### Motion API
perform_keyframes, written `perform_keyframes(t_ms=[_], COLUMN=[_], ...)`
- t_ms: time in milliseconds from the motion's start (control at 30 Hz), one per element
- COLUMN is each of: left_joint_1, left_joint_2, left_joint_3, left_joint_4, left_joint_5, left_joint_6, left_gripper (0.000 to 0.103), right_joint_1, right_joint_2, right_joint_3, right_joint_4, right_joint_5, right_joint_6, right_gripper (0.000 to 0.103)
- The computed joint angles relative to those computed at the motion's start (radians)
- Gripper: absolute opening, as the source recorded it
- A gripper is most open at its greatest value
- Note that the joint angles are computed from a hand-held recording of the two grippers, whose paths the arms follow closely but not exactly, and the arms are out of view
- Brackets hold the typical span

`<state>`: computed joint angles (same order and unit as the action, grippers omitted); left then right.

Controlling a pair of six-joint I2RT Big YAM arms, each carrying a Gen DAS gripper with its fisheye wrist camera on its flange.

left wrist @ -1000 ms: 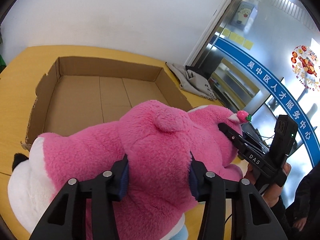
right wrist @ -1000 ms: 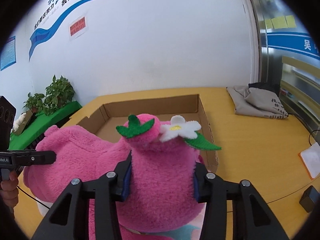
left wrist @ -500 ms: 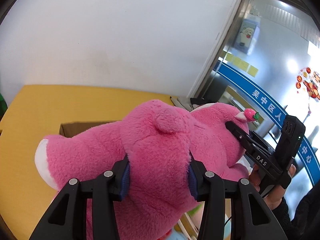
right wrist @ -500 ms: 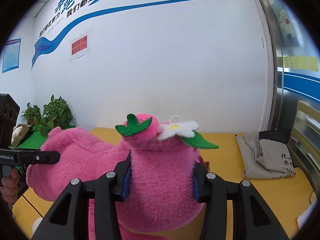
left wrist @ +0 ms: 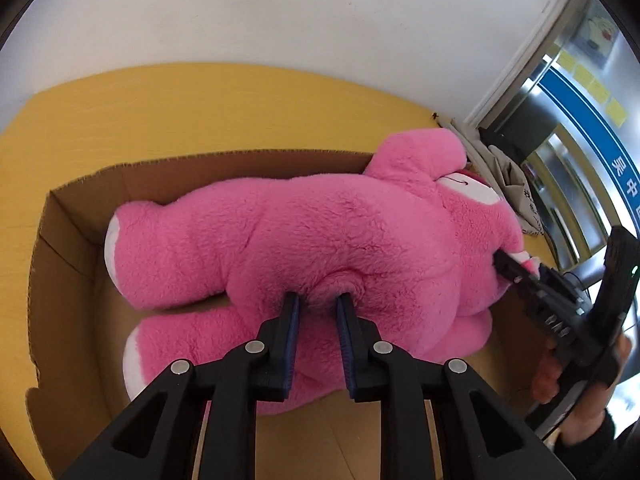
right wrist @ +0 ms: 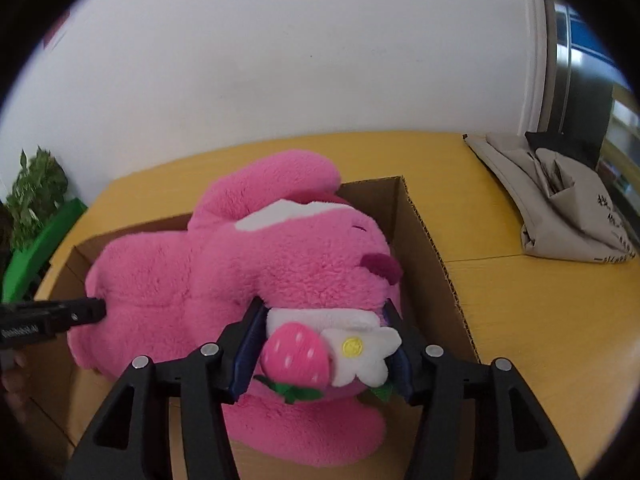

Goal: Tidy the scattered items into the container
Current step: 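Lower the pink bear into the cardboard box and open both grippers, then withdraw both grippers from the box toward the remaining plush toys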

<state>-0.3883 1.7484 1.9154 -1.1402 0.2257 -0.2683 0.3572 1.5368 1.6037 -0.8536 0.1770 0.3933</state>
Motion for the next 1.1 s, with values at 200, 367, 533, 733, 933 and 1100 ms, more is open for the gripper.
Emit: perform_keyframes(t_ms=[200,367,533,733,933,1100], left_joint_1=[-0.012,-0.049,-0.084,-0.14,-0.188,-0.279], left_joint_2=[-0.046,-0.22,-0.404,-0.575,-0.738,-0.839], left_joint_3=[0.004,-0.13,-0.304,-0.439,-0.535,-0.578], left_joint_4=[-0.068,-0.086,-0.104,-0.099,-0.121,-0.144], left_joint_5=[-0.091,-0.193,-0.231,-0.269,-0.307,-0.44], left_joint_6=[0.005,0.024,-0.019,-0.114,-0.155,-0.214], left_gripper=[0.043,0.071,0.073,0.073,0.073,0.095], right_joint_1=[0.02,0.069,0.123,0.169,0.213,0.315], right_joint_2=[0.001,-0.138,-0.211,-0.246,-0.296,-0.395], right_joint_3=[0.037,-0.063,-0.185,-0.218,-0.256,-0.276], right_joint_4=[-0.135,-0.194,-0.362,-0.411,-0.413,-0.372], right_joint_5=[0.0,-0.077,-0.041,-0.027,0.018,0.139], right_joint_6=[-0.046,-0.144,-0.097,0.016,0.1,0.166], right_gripper=[0.066,0.078,0.078,0.078,0.078,0.082])
